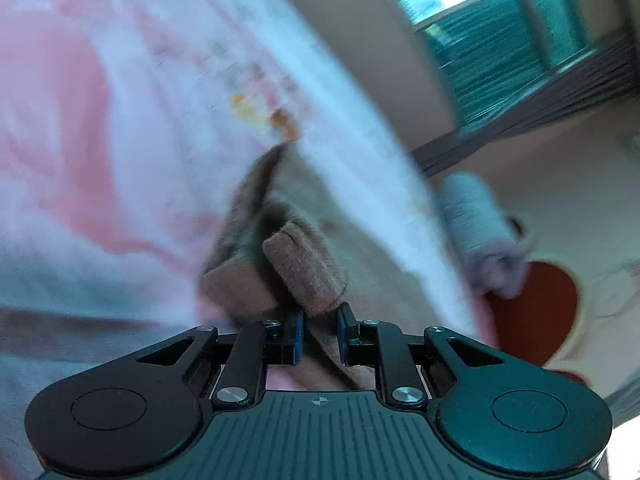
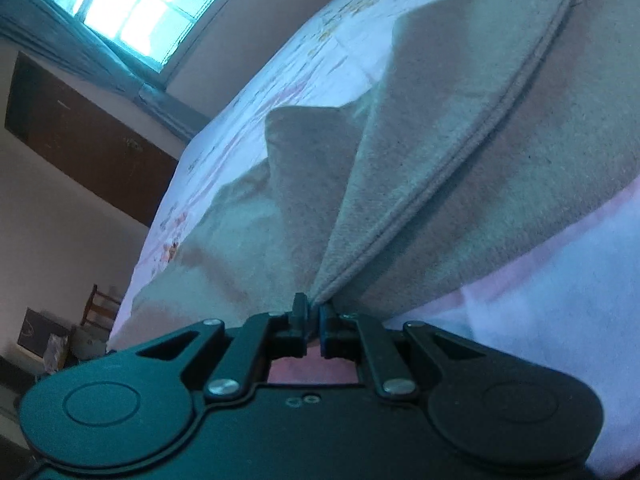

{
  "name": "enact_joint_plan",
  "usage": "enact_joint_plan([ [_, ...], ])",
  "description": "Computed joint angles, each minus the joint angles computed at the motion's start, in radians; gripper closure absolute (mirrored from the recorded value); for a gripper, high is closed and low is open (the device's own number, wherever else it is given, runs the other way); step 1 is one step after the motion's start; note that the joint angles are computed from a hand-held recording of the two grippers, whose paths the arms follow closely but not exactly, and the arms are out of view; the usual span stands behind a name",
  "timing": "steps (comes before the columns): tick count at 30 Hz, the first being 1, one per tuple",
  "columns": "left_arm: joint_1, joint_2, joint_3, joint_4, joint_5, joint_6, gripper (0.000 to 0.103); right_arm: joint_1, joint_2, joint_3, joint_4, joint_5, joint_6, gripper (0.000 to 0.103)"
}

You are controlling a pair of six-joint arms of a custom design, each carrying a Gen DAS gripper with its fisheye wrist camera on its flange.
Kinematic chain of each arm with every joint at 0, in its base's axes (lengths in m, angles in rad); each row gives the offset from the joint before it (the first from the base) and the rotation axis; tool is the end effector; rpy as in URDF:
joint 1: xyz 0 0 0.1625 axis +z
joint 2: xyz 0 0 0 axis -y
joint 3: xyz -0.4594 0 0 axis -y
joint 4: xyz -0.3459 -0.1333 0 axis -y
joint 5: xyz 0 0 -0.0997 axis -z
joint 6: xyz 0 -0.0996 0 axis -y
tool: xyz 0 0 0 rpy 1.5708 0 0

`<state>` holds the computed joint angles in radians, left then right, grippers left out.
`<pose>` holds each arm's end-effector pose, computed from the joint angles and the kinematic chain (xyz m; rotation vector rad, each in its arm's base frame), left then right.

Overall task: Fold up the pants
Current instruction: 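Lift the waistband with both tools and fold it over toward the cuffs, then open both tools and release the folded waistband onto the pants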

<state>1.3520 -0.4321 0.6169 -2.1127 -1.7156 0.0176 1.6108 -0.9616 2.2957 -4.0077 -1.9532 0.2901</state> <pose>-0.0760 -0.8898 0.2338 -0.3824 -2.8960 0.5032 0.1149 -0.4672 0.2503 -0.6092 -2.4516 1.6016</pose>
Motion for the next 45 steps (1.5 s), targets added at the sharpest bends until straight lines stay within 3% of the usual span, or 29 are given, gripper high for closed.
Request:
enact_joint_plan([
  [13,0.013,-0.026,0.109,-0.129,-0.028,-0.117,0.083,-0.016,0.016,0.003,-0.015,0.023,0.020,0.103],
  [15,0.011,-0.037,0.132,-0.157,-0.039,-0.135,0.071,-0.020,0.012,0.007,-0.012,0.034,0.031,0.103],
  [16,0.014,-0.041,0.145,-0.178,-0.055,-0.152,0.055,-0.026,0.011,0.011,-0.018,0.046,0.042,0.103],
  [17,0.011,-0.053,0.173,-0.224,-0.064,-0.185,0.027,-0.032,0.011,0.015,-0.026,0.059,0.053,0.103],
  [18,0.001,-0.073,0.216,-0.288,-0.030,-0.206,0.009,-0.037,0.010,0.020,-0.033,0.072,0.060,0.103],
  [19,-0.017,-0.102,0.271,-0.369,0.045,-0.210,0.000,-0.038,0.009,0.022,-0.036,0.078,0.060,0.102],
  [21,-0.037,-0.133,0.311,-0.425,0.081,-0.180,0.000,-0.029,0.005,0.026,-0.043,0.070,0.052,0.095],
  [24,-0.093,-0.181,0.386,-0.521,0.186,-0.054,0.000,0.020,-0.005,0.020,-0.054,-0.010,-0.027,0.092],
  [28,-0.149,-0.158,0.351,-0.464,0.161,0.088,0.001,0.081,-0.007,-0.050,-0.079,-0.108,-0.175,0.092],
  [29,-0.168,-0.134,0.320,-0.419,0.206,0.136,0.001,0.083,-0.007,-0.083,-0.074,-0.106,-0.201,0.092],
  [32,-0.222,-0.032,0.227,-0.383,0.477,0.295,0.001,0.084,-0.016,-0.210,0.051,-0.099,-0.252,0.091],
  [35,-0.227,0.072,0.096,-0.252,0.680,0.333,0.000,0.080,-0.018,-0.332,0.192,-0.056,-0.332,0.086],
  [37,-0.203,0.085,0.079,-0.231,0.656,0.300,0.000,0.079,-0.020,-0.381,0.253,-0.084,-0.354,0.086],
  [39,-0.196,0.049,0.148,-0.319,0.617,0.262,0.000,0.064,-0.043,-0.364,0.225,-0.086,-0.334,0.086],
  [42,-0.200,-0.019,0.287,-0.484,0.574,0.252,0.000,0.034,-0.093,-0.260,0.060,-0.130,-0.304,0.084],
  [45,-0.206,-0.094,0.436,-0.615,0.520,0.240,0.000,-0.023,-0.157,-0.126,-0.150,-0.219,-0.245,0.079],
])
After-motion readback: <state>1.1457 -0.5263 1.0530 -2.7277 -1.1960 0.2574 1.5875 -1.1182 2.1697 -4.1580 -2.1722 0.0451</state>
